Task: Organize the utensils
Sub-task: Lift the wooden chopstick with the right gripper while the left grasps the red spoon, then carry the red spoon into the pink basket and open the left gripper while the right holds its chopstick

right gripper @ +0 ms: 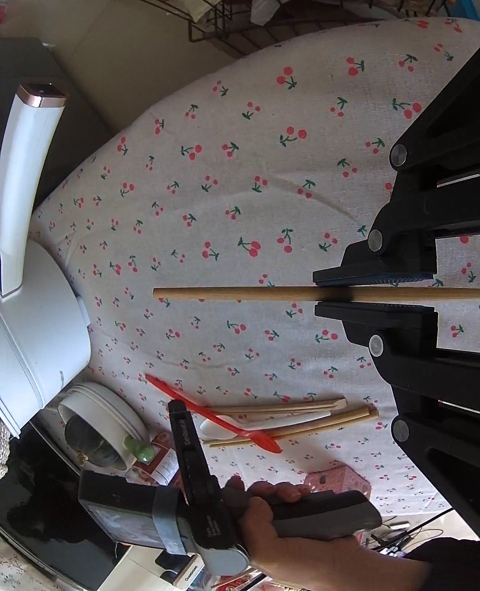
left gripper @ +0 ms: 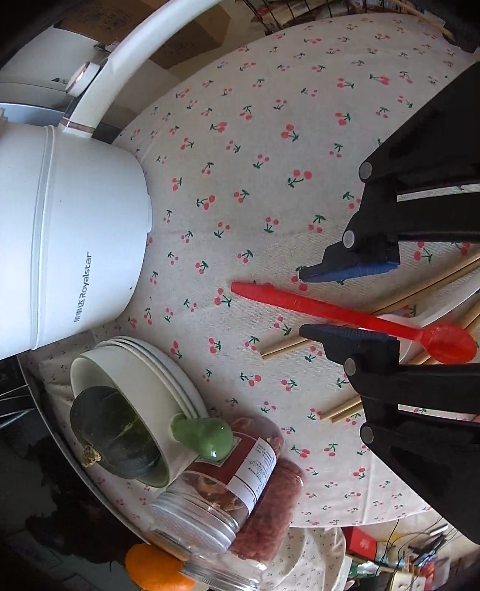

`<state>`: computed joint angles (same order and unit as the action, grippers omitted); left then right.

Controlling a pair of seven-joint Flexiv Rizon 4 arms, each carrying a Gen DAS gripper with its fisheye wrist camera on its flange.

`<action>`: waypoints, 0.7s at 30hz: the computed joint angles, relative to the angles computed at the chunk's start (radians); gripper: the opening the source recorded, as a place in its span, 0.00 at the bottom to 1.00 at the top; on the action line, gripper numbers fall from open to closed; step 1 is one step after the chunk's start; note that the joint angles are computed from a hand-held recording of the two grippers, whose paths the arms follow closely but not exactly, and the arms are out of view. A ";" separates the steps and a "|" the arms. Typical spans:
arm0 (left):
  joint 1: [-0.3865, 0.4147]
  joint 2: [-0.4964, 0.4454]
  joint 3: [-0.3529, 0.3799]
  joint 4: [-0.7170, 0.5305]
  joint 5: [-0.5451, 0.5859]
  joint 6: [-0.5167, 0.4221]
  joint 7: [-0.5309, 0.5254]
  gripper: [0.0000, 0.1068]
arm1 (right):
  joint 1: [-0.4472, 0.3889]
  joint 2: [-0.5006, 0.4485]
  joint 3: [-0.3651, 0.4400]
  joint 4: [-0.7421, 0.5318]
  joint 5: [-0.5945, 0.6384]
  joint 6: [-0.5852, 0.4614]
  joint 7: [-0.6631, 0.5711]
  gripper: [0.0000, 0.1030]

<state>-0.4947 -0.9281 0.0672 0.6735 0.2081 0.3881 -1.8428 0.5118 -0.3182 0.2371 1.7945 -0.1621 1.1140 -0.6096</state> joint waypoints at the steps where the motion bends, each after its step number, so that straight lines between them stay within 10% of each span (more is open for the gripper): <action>1: 0.002 -0.021 0.001 -0.039 -0.006 -0.041 0.003 0.22 | 0.000 -0.003 0.000 -0.004 0.000 -0.005 -0.003 0.06; 8: 0.025 -0.087 -0.012 -0.146 -0.052 -0.152 0.020 0.13 | 0.016 -0.012 -0.007 -0.023 -0.022 -0.025 0.005 0.06; 21: 0.043 0.335 -0.076 0.512 -0.079 0.337 0.003 0.09 | 0.073 0.019 -0.041 -0.008 -0.190 -0.011 0.097 0.06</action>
